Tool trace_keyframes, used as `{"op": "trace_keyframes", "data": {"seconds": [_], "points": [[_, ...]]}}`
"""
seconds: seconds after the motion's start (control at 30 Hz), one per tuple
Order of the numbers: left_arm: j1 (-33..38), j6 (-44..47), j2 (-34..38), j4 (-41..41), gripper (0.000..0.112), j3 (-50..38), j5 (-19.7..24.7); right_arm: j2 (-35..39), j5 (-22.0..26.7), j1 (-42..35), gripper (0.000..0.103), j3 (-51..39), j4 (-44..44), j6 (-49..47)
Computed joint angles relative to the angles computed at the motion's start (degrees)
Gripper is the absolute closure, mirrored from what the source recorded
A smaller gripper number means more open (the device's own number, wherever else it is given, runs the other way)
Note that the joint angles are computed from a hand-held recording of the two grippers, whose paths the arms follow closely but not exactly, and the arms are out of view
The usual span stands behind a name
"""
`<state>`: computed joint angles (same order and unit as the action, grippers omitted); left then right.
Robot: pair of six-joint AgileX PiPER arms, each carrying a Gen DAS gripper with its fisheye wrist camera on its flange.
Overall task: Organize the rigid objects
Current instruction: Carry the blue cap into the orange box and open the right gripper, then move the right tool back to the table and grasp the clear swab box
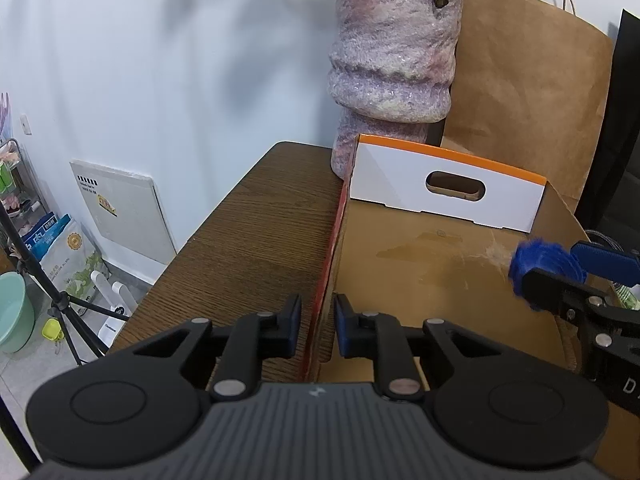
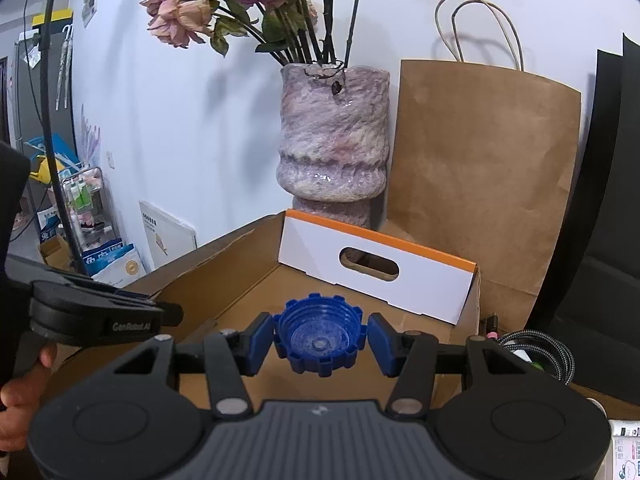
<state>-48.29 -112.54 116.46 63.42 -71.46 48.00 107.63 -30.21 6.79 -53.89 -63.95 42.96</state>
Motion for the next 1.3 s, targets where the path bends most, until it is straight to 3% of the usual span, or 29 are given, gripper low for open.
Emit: {"op": "trace_keyframes", "data": {"seconds": [0.03, 0.17, 0.27, 0.93, 1.3], "points": [[-0.03, -0.02, 0.03, -0.04, 0.094, -0.05, 0.12, -0.12, 0.21, 0.13, 0.050, 0.04, 0.28, -0.17], [0.05, -0.03, 0.08, -0.13, 0.094, -0.09, 0.20, -0.82, 0.76, 0.40, 0.013, 1.06, 3.70, -3.68], [0.11, -0.24, 0.03, 0.08, 0.094, 0.02, 0.01, -1.31, 0.79, 0.29, 0.003, 1.98, 6.41, -6.43], [-0.06, -1.10, -0.18, 0.46, 0.094, 0.27, 0.03, -2.26, -0.97, -1.46, 0.000, 4.10, 10.46, -9.95], [0.05, -1.51, -0.26, 0.68, 0.094, 0.40, -0.30, -3.90, -6.83, -10.82, 0.000, 8.17, 11.00, -13.21]]}}
